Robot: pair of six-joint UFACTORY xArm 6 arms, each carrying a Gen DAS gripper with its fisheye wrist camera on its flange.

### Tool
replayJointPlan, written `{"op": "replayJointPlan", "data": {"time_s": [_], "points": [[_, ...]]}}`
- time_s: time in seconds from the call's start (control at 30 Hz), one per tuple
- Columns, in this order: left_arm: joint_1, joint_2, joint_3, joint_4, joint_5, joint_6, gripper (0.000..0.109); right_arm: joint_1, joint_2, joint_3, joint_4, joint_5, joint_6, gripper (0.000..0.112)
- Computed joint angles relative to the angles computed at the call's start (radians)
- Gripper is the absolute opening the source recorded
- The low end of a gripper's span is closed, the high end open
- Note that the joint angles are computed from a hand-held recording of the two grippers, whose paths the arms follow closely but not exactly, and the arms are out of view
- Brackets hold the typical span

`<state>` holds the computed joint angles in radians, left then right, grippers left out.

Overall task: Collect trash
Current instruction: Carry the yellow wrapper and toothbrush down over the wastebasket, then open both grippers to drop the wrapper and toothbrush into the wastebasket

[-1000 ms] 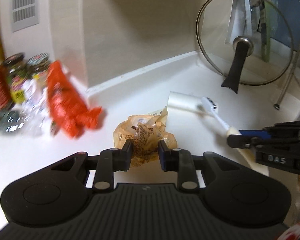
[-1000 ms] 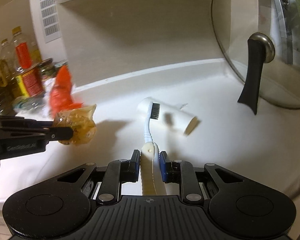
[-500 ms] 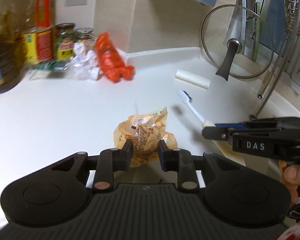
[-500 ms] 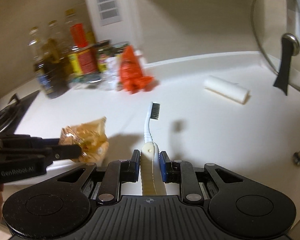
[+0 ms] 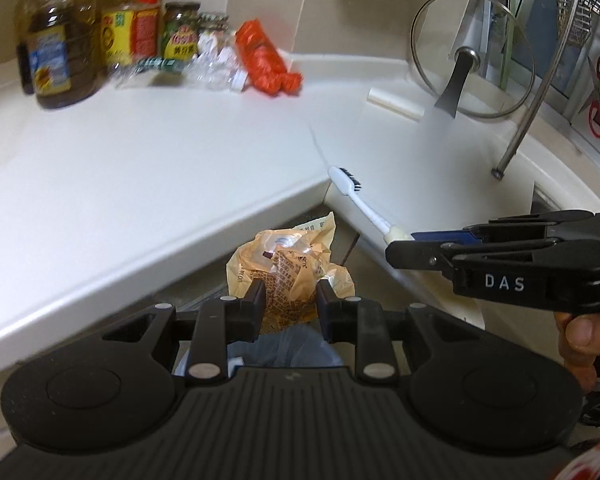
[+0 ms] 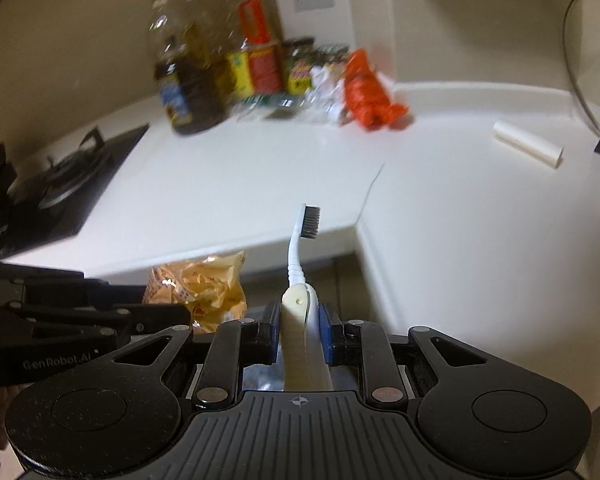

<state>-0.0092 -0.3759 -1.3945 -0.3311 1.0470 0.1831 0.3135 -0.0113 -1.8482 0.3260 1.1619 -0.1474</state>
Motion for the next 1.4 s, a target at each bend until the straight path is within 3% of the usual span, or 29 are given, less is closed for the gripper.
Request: {"op": "replayJointPlan", "data": {"time_s": [0.6,1.0,1.4], "points": [[0.072,-0.104,0.218,0.044,0.069,-0.023,0.024,0.095,-0.084,0.268,-0.114,-0.036,0.019,0.021],[0.031,-0.047,0.317,0.096,-0.004,-0.115,0.024,0.100,-0.063,0.407,-0.114,-0.075,-0.017,0.021],[0.002,0.039,0.352,0.123,-0.059,-0.164,0.024,0.091,0.003,0.423,-0.114,-0.091,-0.008,0.021]]}}
